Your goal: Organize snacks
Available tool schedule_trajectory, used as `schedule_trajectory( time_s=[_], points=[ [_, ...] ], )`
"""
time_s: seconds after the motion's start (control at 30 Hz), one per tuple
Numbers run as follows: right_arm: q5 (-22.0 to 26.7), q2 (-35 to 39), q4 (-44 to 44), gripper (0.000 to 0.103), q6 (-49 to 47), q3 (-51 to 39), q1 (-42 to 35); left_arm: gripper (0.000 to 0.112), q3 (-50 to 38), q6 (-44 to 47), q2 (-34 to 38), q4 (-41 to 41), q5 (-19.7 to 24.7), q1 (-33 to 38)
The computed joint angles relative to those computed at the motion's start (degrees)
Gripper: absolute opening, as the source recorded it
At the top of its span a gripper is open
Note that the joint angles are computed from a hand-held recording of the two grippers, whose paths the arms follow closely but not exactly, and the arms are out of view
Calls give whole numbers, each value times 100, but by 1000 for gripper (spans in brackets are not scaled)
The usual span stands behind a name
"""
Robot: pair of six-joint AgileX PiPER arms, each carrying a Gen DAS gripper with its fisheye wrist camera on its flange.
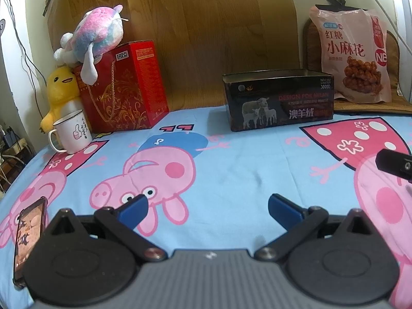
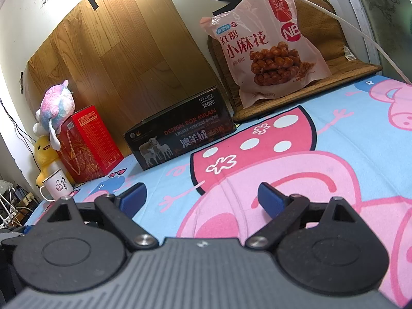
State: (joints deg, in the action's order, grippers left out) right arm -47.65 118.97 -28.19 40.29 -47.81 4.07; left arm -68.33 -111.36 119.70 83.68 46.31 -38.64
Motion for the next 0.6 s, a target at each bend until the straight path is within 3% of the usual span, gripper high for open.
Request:
schedule_trajectory(
  time_s=[0.33,0.6],
  points=[
    [2,7,11,95,-6,-5,8,103,-4,78,-9,-48,-166,58],
    [0,0,32,95,-16,9,15,103,188,-244,-103,438,-333,35]
  ],
)
